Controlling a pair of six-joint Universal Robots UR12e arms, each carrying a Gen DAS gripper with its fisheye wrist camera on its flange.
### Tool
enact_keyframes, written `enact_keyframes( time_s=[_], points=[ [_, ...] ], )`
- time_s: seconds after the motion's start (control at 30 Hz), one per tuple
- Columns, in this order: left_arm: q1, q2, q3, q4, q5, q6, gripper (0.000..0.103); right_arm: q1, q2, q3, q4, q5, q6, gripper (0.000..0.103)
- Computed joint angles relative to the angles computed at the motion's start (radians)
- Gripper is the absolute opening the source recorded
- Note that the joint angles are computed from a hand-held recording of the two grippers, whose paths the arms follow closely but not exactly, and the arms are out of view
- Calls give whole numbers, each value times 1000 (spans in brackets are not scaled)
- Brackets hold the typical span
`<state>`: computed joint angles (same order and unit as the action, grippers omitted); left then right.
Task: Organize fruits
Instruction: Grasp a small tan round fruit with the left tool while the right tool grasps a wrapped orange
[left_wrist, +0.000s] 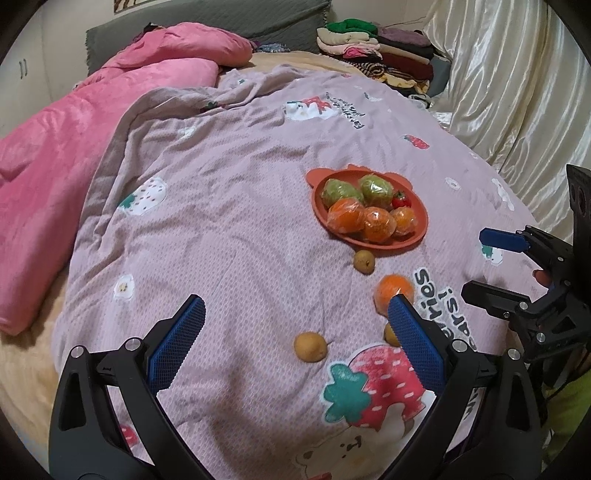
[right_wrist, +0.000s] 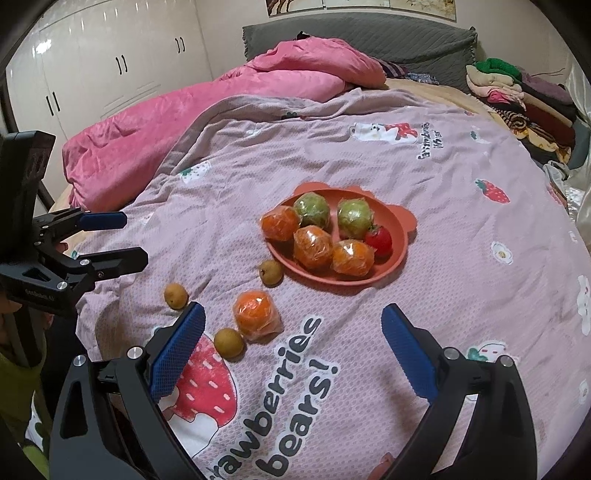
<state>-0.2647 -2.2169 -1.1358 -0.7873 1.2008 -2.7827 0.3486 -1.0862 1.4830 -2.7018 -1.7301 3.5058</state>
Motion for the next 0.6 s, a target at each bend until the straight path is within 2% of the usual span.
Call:
enact_keyframes(
  time_s=[0.5, 0.6],
  points=[
    [9, 17, -54, -35, -14, 59, 93, 2, 26, -30, 48, 41, 8, 96],
    [8, 18, -62, -40, -17, 76, 89, 0, 31, -36, 56, 48, 9, 95]
  ],
)
